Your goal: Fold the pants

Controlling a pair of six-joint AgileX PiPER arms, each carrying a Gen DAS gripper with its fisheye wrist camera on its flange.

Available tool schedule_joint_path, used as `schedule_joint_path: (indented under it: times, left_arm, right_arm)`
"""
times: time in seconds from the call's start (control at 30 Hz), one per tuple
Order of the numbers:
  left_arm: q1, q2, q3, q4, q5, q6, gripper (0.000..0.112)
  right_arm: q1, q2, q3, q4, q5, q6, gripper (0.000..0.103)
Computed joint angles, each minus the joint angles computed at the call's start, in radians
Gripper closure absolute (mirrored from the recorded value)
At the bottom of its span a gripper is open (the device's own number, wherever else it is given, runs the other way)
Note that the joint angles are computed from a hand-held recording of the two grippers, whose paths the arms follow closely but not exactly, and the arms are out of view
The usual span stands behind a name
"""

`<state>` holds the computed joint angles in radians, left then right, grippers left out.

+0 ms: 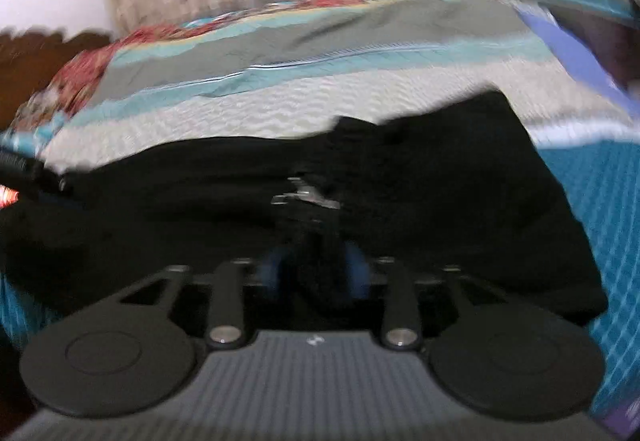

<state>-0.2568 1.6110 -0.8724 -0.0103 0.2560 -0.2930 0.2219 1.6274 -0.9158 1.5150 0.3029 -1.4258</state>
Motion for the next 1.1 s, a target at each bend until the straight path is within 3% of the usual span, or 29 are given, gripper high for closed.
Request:
schedule_joint_path:
  times: [0.07, 0.13, 0.2, 0.27, 0.33, 0.4, 0.5, 0.57, 0.67, 0.73, 0.83, 0.9, 1.03, 1.07, 1.1]
  left_arm:
    - [0.045, -0.061, 0.054, -0.061, -0.012, 0.074, 0.053]
    - [0.091, -0.156, 0.127, -0.064, -0.016, 0.082, 0.051]
    - [0.157, -0.253, 0.196, -0.097, -0.01, 0.117, 0.049]
    - [0.232, -0.349, 0.251, -0.097, 0.014, 0.111, 0.047]
    - [0.32, -0.427, 0.289, -0.101, 0.046, 0.115, 0.041]
    - [0.448, -0.486, 0.315, -0.24, 0.081, 0.275, 0.03]
    - [0.696, -0.527, 0.324, -0.523, 0.177, 0.575, 0.023]
    - [0.848, -0.503, 0.321, -0.714, 0.247, 0.775, 0.019]
    - [1.005, -0.409, 0.326, -0.957, 0.335, 1.019, 0.017]
    - [1.063, -0.325, 0.323, -1.089, 0.386, 1.141, 0.013]
    - [1.089, -0.214, 0.319, -1.237, 0.408, 1.287, 0.01]
    - [1.085, -0.138, 0.304, -1.318, 0.415, 1.36, 0.01]
    - [1.079, -0.028, 0.273, -1.448, 0.435, 1.464, 0.01]
    - [1.076, -0.019, 0.27, -1.483, 0.44, 1.502, 0.012]
    - [1.066, -0.017, 0.265, -1.503, 0.432, 1.522, 0.022]
  right_arm:
    - [-0.02, -0.039, -0.015, -0.08, 0.043, 0.088, 0.039]
    - [-0.053, -0.067, -0.008, 0.0, 0.101, 0.017, 0.039]
    - [-0.059, -0.064, -0.016, 0.053, 0.106, 0.007, 0.042]
    - [-0.061, -0.037, -0.054, -0.051, 0.11, 0.156, 0.051]
    - [-0.032, 0.039, -0.108, -0.213, 0.067, 0.356, 0.053]
    - [0.007, 0.11, -0.156, -0.413, 0.01, 0.556, 0.059]
    - [0.048, 0.078, -0.196, -0.684, -0.009, 0.837, 0.059]
    - [0.06, 0.032, -0.203, -0.706, -0.023, 0.886, 0.059]
    - [0.084, 0.014, -0.229, -0.585, 0.005, 0.774, 0.059]
    - [0.126, 0.039, -0.275, -0.582, 0.057, 0.788, 0.06]
    - [0.184, 0.139, -0.414, -0.608, 0.204, 0.867, 0.071]
    - [0.228, 0.232, -0.537, -0.624, 0.305, 0.919, 0.08]
    - [0.32, 0.445, -0.865, -0.685, 0.531, 1.079, 0.085]
    - [0.344, 0.503, -0.965, -0.702, 0.58, 1.12, 0.085]
    - [0.366, 0.564, -1.065, -0.711, 0.611, 1.152, 0.085]
